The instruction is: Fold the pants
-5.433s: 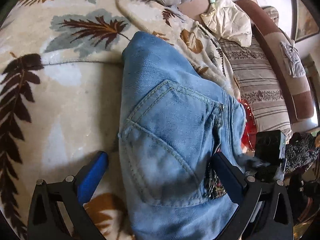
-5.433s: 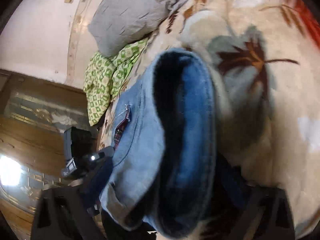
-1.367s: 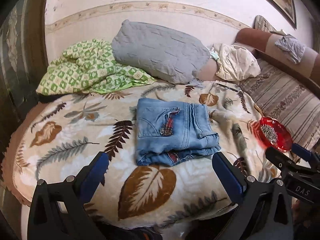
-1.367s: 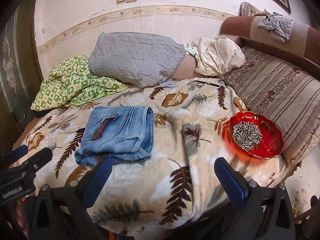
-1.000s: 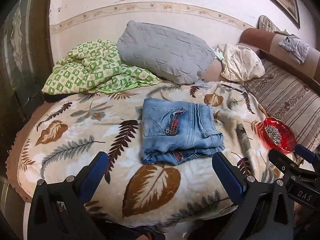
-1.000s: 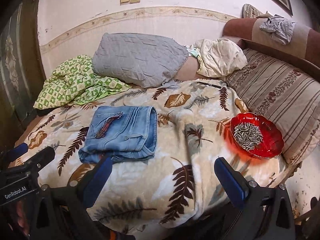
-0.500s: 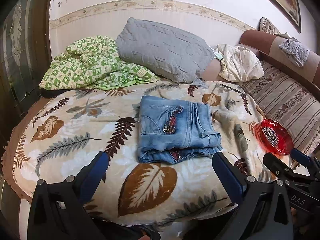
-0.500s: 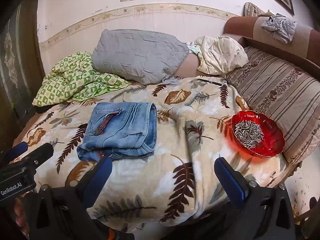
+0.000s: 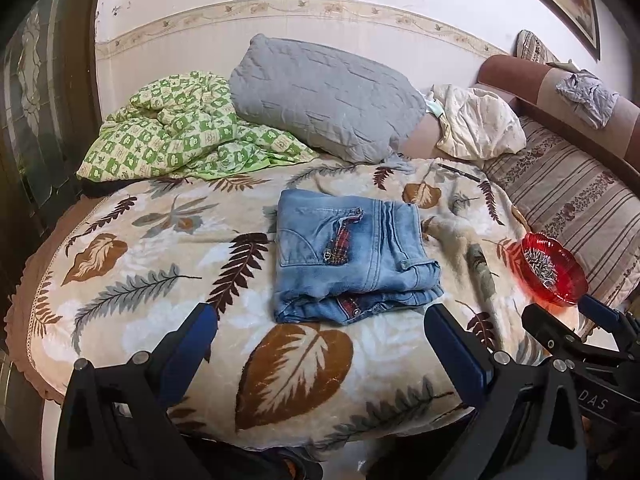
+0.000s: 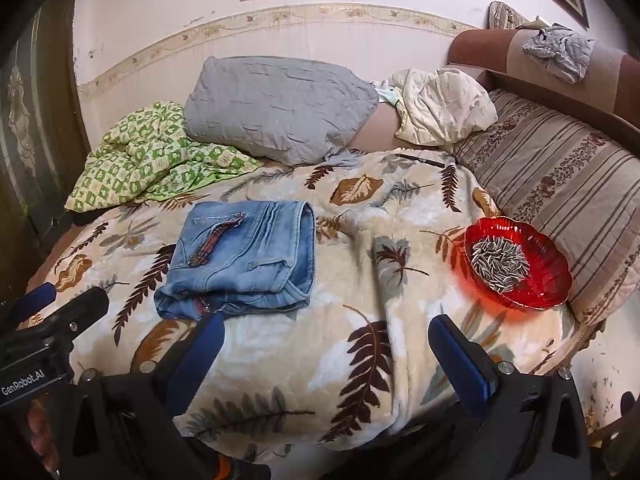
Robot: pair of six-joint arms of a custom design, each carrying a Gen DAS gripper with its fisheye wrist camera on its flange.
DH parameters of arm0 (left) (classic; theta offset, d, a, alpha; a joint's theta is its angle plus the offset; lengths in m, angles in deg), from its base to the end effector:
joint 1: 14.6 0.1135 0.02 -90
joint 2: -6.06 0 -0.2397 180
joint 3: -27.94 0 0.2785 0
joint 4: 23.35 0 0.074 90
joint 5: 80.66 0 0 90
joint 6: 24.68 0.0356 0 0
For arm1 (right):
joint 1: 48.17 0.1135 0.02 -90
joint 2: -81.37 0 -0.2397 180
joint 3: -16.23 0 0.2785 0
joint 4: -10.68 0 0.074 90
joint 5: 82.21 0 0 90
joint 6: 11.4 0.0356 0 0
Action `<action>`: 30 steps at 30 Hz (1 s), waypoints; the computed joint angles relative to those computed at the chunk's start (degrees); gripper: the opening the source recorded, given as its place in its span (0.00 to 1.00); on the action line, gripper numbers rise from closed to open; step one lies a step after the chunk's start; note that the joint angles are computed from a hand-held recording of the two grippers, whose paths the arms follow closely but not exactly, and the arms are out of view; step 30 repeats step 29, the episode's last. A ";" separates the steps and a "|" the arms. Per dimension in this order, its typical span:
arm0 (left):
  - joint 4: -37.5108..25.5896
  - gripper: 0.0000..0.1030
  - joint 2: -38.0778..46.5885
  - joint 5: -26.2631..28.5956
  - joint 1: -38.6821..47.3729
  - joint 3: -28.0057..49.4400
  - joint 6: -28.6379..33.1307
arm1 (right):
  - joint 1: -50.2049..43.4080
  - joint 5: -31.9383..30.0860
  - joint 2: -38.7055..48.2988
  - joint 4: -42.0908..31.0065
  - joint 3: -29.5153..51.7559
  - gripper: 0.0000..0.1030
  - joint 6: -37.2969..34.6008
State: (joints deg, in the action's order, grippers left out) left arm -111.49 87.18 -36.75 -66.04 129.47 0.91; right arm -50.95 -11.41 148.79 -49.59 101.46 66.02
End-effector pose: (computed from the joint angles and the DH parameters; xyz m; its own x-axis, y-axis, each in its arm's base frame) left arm 0.1955 -0.2041 0.3561 -0.5848 -0.2699 -0.7650 -0.3595 0.9316 -0.0538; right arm 0.2728 -0.0015 0.3474 -0.6153 -0.1761 -0.7684 -0.3387 0.9392 0.0560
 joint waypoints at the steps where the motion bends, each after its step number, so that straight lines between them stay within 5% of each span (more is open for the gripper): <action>1: -0.27 1.00 0.17 -0.09 -0.09 0.18 -0.31 | 0.04 0.15 0.00 0.03 0.00 1.00 0.00; 22: 0.89 1.00 -0.13 1.81 1.14 -0.77 1.76 | 0.22 0.38 -0.03 0.13 -0.86 1.00 0.33; 27: 8.41 1.00 -4.99 0.50 -0.05 -6.27 5.02 | 0.15 0.35 -0.02 0.20 -1.14 1.00 0.30; 30: 7.76 1.00 -4.93 0.01 -0.23 -6.05 4.47 | 0.13 0.33 0.04 0.33 -1.34 1.00 0.34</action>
